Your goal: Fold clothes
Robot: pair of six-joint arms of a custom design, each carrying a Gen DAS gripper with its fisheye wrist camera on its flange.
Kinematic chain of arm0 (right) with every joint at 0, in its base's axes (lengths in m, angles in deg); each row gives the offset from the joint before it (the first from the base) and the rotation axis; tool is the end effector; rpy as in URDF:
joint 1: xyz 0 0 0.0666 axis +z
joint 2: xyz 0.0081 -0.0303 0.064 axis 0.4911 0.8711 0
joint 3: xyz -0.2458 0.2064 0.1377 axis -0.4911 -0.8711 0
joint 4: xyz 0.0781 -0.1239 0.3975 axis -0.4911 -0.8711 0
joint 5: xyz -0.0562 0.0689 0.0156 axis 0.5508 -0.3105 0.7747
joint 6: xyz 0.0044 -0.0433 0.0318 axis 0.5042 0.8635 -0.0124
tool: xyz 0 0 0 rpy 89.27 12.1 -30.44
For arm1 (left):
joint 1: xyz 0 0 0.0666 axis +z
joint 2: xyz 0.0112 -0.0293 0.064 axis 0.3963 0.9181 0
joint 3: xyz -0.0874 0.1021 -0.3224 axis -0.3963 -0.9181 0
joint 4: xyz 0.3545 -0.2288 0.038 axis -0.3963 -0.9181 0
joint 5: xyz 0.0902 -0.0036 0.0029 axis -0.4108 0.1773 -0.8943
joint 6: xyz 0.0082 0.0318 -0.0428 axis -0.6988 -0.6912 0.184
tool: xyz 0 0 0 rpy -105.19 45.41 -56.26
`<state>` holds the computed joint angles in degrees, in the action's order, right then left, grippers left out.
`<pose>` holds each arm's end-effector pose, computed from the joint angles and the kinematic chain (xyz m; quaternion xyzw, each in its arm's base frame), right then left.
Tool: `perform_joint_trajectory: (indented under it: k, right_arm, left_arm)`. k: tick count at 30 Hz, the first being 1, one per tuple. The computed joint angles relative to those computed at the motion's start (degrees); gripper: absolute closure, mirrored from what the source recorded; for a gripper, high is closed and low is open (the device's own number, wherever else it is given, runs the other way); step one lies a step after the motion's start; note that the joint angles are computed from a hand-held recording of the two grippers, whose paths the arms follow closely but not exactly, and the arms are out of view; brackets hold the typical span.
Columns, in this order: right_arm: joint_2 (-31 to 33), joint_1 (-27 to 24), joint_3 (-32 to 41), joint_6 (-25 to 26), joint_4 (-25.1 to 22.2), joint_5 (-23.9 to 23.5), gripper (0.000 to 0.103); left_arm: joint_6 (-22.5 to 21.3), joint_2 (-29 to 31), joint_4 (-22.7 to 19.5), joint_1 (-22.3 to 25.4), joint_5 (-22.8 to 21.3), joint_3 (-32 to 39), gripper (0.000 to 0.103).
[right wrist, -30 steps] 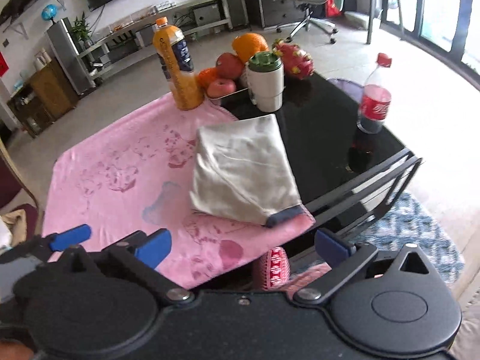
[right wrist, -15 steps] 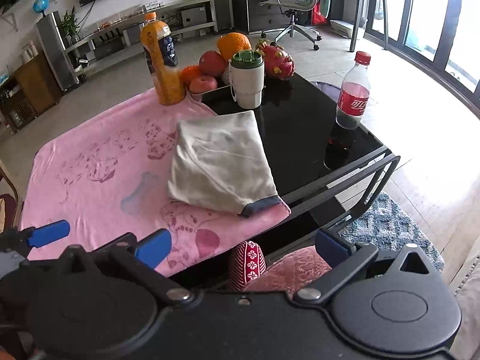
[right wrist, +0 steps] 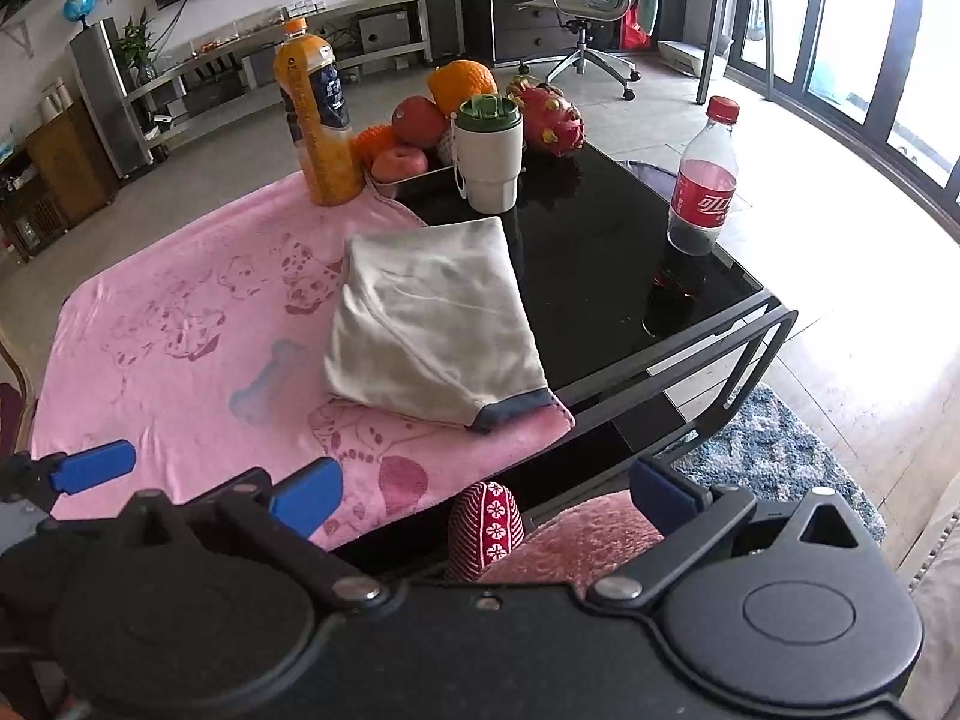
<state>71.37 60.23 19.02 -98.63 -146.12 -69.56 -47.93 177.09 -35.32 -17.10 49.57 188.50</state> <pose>0.4377 0.2468 0.5233 0.0873 0.9440 0.0158 0.3178 0.4590 -0.3789 0.4946 0.1174 0.9256 -0.0547 0.3556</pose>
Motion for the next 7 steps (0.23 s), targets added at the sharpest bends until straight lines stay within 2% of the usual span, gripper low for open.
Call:
perform_joint_trajectory:
  k: [7]
  right_arm:
    - [-0.09, -0.06, -0.07, -0.04, 0.37, -0.09, 0.000]
  left_arm:
    - [-1.93, -1.64, 4.09, -0.62, -3.34, -2.61, 0.008]
